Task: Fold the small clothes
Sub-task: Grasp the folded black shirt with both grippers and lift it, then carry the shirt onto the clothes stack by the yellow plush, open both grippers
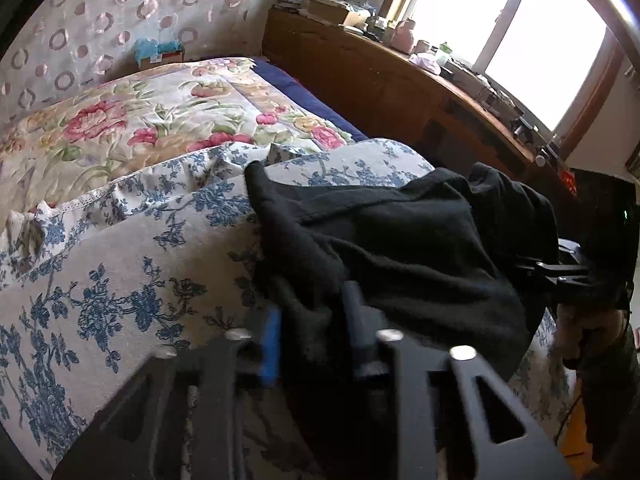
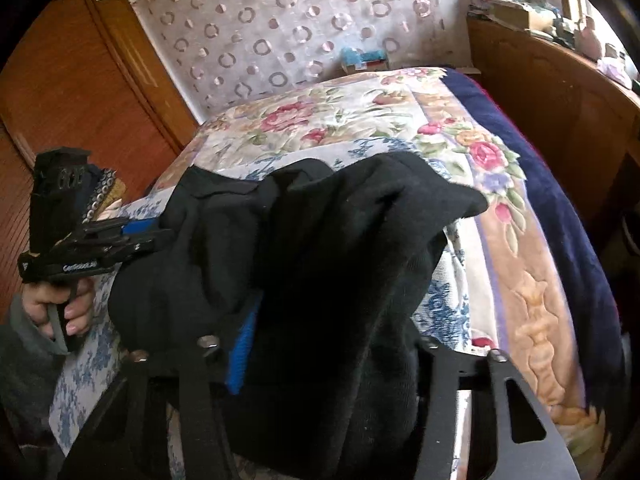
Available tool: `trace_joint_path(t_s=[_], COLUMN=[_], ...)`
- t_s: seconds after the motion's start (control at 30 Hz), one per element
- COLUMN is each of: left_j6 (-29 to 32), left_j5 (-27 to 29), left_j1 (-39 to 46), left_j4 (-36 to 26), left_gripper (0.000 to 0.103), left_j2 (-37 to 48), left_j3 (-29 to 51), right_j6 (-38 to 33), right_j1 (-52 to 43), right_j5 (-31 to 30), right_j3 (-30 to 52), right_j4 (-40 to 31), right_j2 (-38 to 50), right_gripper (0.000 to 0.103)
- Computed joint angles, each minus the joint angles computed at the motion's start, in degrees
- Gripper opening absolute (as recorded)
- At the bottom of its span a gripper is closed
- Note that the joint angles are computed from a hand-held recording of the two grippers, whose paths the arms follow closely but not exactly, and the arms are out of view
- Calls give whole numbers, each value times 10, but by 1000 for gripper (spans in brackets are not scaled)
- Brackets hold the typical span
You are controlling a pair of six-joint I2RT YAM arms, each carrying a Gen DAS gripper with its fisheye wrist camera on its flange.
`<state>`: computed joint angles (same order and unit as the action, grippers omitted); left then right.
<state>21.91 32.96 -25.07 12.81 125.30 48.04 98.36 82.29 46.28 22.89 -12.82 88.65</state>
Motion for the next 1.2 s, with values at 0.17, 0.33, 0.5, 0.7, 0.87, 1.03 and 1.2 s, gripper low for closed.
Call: trace_joint_path(t_s=[0.17,0.33,0.5,0.7,0.87,1.03,1.2], left_j6=[2,12,38,91,157,214,210], left_j5=[35,54,80,125,176,230,254], left_j1=[20,48,116,240,369,503,596], left_j4=[27,53,40,-17,-79,-130,-96], left_gripper=[11,11,11,11,11,11,11], left_j2=[-65,-167,-248,-318,-345,-331,-290], left_j3=[-58,-137,-178,-188,-171,-127,-102], right_j6=[19,49,-28,-247,-449,-613,-755], right_j1=[26,55,38,-27,-92,-142,-196], right_j5=[28,60,79,75,33,-27,-111], right_j3=[19,61,97,148,211,323,504], right_j4=[-49,-140,-145,-58,52,105,87], right_j2=[7,5,0,-2,33,103,210], right_gripper=[25,23,23,23,23,23,23])
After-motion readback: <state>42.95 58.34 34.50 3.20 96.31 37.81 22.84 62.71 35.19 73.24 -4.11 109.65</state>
